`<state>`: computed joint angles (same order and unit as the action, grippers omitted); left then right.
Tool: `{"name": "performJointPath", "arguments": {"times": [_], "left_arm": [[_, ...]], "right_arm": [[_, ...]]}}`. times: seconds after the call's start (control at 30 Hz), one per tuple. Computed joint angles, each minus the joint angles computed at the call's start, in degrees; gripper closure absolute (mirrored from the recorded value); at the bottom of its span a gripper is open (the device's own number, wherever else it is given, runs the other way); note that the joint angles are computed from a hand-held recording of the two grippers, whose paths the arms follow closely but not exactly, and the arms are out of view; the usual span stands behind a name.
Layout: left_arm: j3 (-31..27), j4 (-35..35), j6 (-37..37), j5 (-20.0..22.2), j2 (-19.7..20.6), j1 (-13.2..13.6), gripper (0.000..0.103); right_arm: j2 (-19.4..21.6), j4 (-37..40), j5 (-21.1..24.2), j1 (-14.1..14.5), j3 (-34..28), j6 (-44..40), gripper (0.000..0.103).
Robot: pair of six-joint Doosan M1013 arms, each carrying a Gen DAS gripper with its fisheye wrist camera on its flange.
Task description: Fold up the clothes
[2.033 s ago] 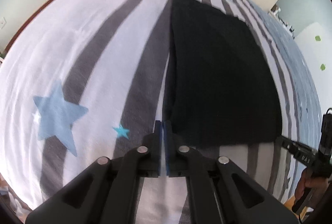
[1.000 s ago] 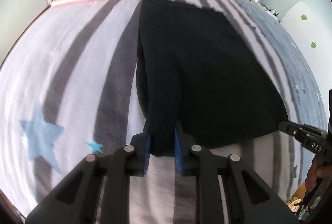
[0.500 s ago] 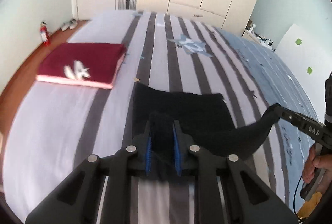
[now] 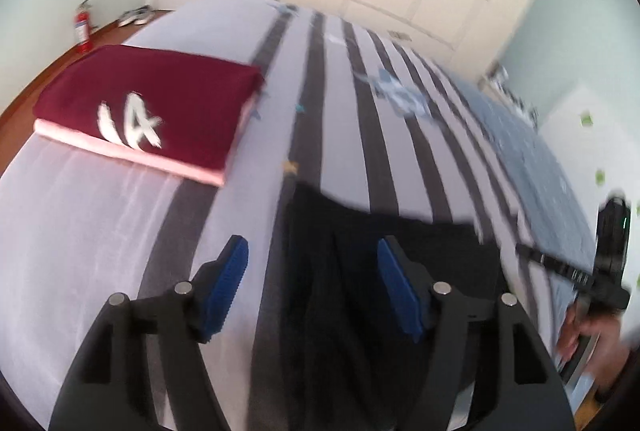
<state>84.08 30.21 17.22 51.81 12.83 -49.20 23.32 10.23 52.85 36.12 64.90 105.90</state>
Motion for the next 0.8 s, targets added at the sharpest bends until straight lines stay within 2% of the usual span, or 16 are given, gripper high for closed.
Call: {"name": "performJointPath", "arguments": {"times": [0.1, 0.17, 0.23, 0.33, 0.43, 0.5, 0.6, 0.7, 0.73, 0.77, 0.8], "left_arm": [[0.41, -3.67, 3.78, -2.42, 0.61, 0.77, 0.039], [0.5, -5.37, 5.65, -4.46, 0.98, 1.45, 0.049], [0.53, -7.23, 7.78, -6.45, 1.38, 2.13, 0.067], [-0.13, -10.84, 12.44, -7.61, 2.15, 2.9, 0.08], [0.03, -13.56, 14.56, -8.64, 2.24, 3.59, 0.08], [0.49, -15.03, 14.78, -9.87, 1.96, 4.0, 0.079], [0.36, -14.35, 15.6, -9.84, 2.01, 3.74, 0.078], [-0.09, -12.13, 14.98, -9.03, 2.36, 3.14, 0.08], [-0.15, -11.89, 14.59, -8.95, 2.44, 3.05, 0.084], [-0.21, -11.66, 14.2, -8.86, 2.51, 2.97, 0.086], [-0.27, -11.43, 13.81, -8.77, 2.58, 2.88, 0.089]], "right_arm": [[0.83, 0.32, 0.62, 0.65, -0.41, -2.95, 0.071], [1.89, -0.64, 1.57, 1.06, -1.43, -2.95, 0.071], [3.14, -1.53, 2.55, 1.1, -2.65, -1.41, 0.071], [4.18, -0.4, 2.81, 0.5, -3.24, 1.47, 0.071], [4.76, -0.02, 2.9, 0.26, -3.56, 2.39, 0.071], [5.09, -0.87, 3.67, 0.37, -3.89, 2.95, 0.065], [4.85, 0.24, 2.76, 0.13, -3.15, 2.6, 0.064], [3.94, 0.56, -0.65, 0.24, -1.79, 1.43, 0.065], [3.73, 0.52, -1.52, 0.34, -1.53, 0.92, 0.068], [3.94, 0.24, -0.82, 0.38, -1.83, 1.13, 0.078], [4.16, -0.02, -0.11, 0.42, -2.13, 1.35, 0.081]]}}
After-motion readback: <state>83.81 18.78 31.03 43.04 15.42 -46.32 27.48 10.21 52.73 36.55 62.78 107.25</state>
